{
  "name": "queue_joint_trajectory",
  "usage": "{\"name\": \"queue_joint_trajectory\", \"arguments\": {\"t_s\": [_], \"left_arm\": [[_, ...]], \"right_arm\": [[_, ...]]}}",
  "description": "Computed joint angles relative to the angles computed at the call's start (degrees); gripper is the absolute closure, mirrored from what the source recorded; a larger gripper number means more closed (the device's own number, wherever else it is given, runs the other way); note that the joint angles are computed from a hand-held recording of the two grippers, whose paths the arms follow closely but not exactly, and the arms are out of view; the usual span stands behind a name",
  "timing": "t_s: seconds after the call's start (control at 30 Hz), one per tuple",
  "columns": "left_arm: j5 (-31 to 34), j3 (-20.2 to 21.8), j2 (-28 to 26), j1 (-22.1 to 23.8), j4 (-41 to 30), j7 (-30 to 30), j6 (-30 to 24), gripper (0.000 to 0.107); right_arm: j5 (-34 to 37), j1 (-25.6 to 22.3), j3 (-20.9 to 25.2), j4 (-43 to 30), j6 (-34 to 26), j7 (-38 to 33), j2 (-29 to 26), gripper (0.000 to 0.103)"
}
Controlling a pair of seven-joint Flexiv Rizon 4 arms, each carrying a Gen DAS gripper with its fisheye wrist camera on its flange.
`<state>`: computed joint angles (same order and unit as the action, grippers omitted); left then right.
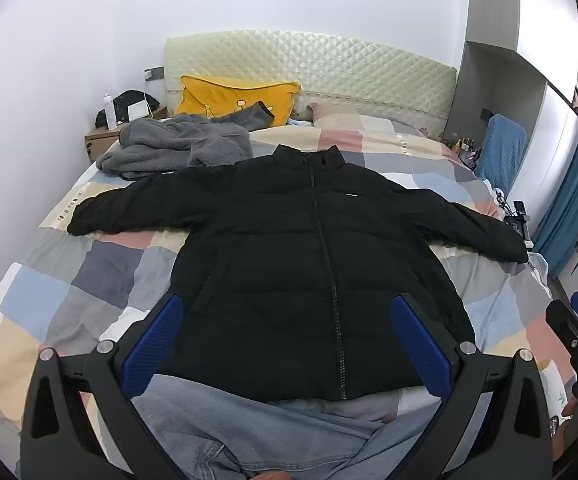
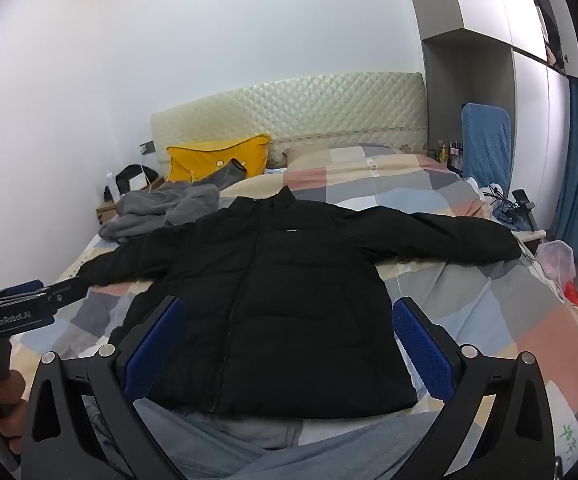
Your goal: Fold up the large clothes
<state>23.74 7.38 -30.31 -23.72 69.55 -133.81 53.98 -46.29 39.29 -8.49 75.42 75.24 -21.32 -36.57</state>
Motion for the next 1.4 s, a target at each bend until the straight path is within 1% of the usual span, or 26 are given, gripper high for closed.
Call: {"name": "queue_joint_trajectory", "arguments": {"t_s": [0.03, 0.23, 0.27, 0.37, 0.47, 0.6, 0.7, 0.77, 0.87, 0.9, 1.07, 1.4], "left_arm": [[0.04, 0.02, 0.00, -0.04, -0.08, 0.08, -0.25, 0.004], [-0.20, -0.24, 0.72, 0.53, 1.12, 0.77, 0.44, 0.004], [0.84, 0.38, -0.01, -0.47, -0.46, 0.17, -1.03, 0.004], [0.93, 0.16, -0.04, -0.38, -0.77, 0.26, -1.24, 0.004], [0.48, -0.20, 0.00, -0.08, -0.68, 0.66, -1.13, 0.004], [2.15, 0.96, -0.35, -0.99, -2.81, -0.29, -4.71, 0.004], [1.65, 0.29, -0.31, -0.27, -2.43, -1.01, -3.80, 0.004], [2.18, 0.47, -0.64, -0.57, -3.21, -1.11, -4.63, 0.004], [2.51, 0.24, -0.95, -0.63, -3.48, -0.90, -4.48, 0.004], [2.49, 0.18, -1.07, -0.63, -3.60, -0.80, -4.51, 0.004], [2.30, 0.10, -1.28, -0.63, -3.49, -0.74, -4.18, 0.004], [2.37, 0.39, -1.23, -0.41, -2.90, -0.20, -3.13, 0.004]], "right_arm": [[0.48, -0.22, 0.62, -0.21, -0.68, -0.76, -0.02, 0.000], [0.48, 0.01, 0.31, -0.41, -0.87, -0.80, -0.13, 0.000], [0.48, 0.00, 0.32, -0.41, -0.93, -0.79, -0.12, 0.000], [0.01, -0.03, -0.05, 0.83, -0.18, -0.16, 0.60, 0.000], [0.01, -0.10, 0.28, 0.61, -0.69, -0.37, 0.67, 0.000], [-0.35, -0.38, 0.12, 0.70, 0.00, -0.30, 0.34, 0.000], [-0.03, -0.33, 0.34, 0.18, -0.58, -0.55, 0.14, 0.000], [-0.09, -0.30, 0.29, 0.30, -0.50, -0.69, 0.22, 0.000], [-1.17, 0.14, -0.54, 1.73, -0.27, 0.86, 1.12, 0.000], [-0.35, -0.41, 0.47, 0.38, -1.18, -0.28, 0.41, 0.000], [-0.88, -0.13, 0.20, 0.14, -1.87, -0.20, 0.41, 0.000], [-1.61, -0.42, 0.11, 0.26, -1.33, 0.46, 0.54, 0.000]]}}
